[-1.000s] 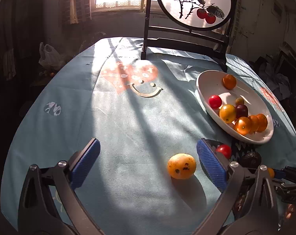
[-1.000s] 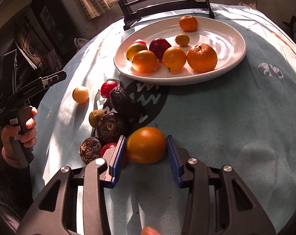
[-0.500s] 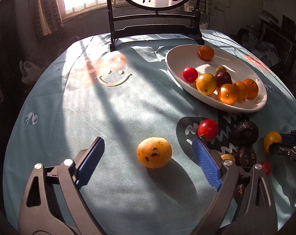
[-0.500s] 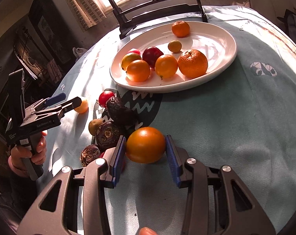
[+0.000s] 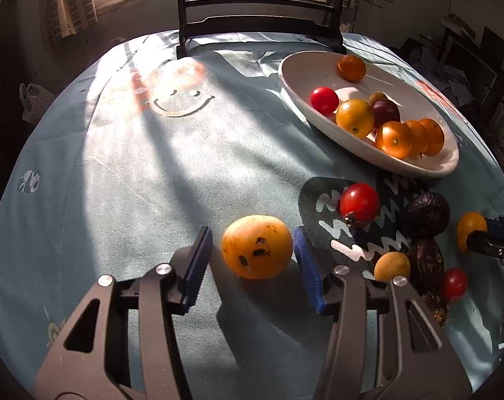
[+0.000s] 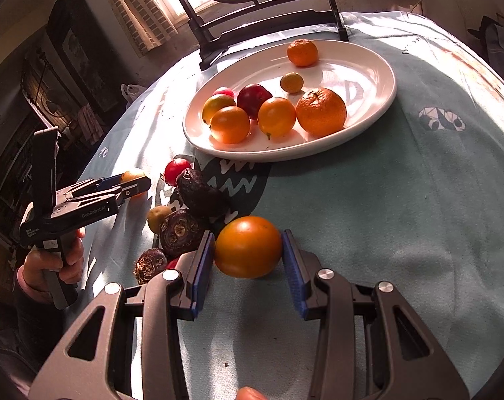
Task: Organize fruits
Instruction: 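Grasp the yellow spotted fruit with the left gripper while the right gripper holds the orange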
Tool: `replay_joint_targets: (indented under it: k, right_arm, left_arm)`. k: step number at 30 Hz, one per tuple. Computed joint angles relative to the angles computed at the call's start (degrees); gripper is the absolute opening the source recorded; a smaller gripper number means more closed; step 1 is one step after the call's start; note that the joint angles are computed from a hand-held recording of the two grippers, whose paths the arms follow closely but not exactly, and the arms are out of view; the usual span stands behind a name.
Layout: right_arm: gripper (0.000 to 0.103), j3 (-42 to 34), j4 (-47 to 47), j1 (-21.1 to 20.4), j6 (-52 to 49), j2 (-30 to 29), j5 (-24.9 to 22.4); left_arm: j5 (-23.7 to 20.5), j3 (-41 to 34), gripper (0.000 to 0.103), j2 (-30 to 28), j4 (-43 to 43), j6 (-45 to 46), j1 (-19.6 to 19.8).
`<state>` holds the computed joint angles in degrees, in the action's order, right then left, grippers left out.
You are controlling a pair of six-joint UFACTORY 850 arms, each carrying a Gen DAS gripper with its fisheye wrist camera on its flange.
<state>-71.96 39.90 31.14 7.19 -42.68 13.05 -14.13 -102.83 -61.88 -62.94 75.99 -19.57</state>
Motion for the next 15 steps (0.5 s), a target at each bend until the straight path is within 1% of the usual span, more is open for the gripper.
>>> replay_joint_targets:
  k: [1, 4, 8, 11, 13, 15]
  right_arm:
    - [0.041, 0.01, 0.38, 0.00, -0.32, 0.01, 0.01]
    - [0.041, 0.00, 1.48, 0.03, -1.33, -0.03, 0.06]
    - [0.041, 0.12, 3.56, 0.11, -3.48, -0.03, 0.79]
    - [0.041, 0.40, 0.53, 0.12, -0.88, 0.07, 1.72]
    - [0.041, 0.56, -3.21, 0.01, 2.33, 0.10, 2.30]
    - [0.041, 0.92, -5.90, 0.08, 4.49, 0.30, 3.94]
  left_arm:
    - [-0.25, -0.18, 0.044, -0.14, 1.12, -1.02, -0.03]
    - [0.15, 0.29, 0.040, 0.05, -0.97, 1.68, -0.15]
    - [-0.13, 0.43, 0.039, 0.13, -1.66, 1.91, -0.10]
    - [-0.18, 0.68, 0.039, 0.38, -3.48, 3.37, 0.03]
    - [-0.22, 1.41, 0.039, 0.89, -7.72, 7.48, 0.14]
    - [-1.57, 1.84, 0.039, 1.35, -10.88, 10.03, 0.44]
